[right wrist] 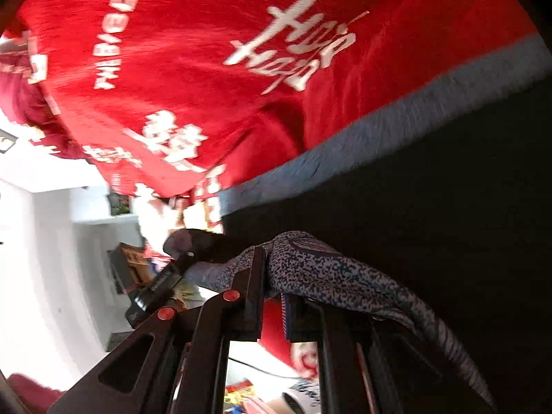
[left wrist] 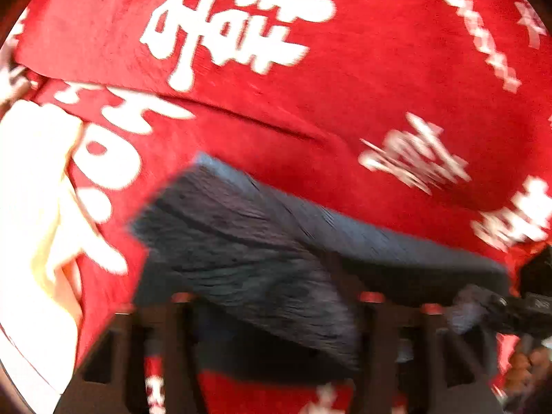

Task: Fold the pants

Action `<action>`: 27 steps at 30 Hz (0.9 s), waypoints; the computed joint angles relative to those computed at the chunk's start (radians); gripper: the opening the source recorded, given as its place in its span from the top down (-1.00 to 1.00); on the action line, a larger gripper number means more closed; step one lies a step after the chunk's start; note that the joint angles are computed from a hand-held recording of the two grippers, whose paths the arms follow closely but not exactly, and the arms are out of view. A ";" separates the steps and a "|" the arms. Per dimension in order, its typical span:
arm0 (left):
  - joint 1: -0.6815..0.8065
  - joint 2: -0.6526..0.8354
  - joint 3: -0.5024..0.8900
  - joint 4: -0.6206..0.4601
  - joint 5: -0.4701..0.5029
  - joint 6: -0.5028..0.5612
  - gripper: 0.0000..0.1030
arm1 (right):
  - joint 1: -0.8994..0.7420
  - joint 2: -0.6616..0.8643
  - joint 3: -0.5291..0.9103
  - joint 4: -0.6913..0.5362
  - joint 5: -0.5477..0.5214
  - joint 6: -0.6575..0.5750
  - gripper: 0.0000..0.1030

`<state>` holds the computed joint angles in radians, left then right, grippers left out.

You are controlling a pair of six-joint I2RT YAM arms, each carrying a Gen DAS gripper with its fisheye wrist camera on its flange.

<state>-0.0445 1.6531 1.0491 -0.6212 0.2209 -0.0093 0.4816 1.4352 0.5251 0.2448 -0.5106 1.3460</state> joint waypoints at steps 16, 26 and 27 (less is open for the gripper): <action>0.089 -0.064 0.064 -0.062 -0.182 -0.016 -0.68 | -0.011 0.009 0.206 -0.344 0.051 -0.305 0.05; -0.140 0.106 -0.082 0.139 -0.382 -0.121 -0.89 | 0.010 0.406 0.500 -0.505 0.079 -0.545 0.31; -0.133 0.111 -0.080 0.136 -0.372 -0.118 -0.89 | -0.025 0.372 0.446 -0.451 0.040 -0.499 0.31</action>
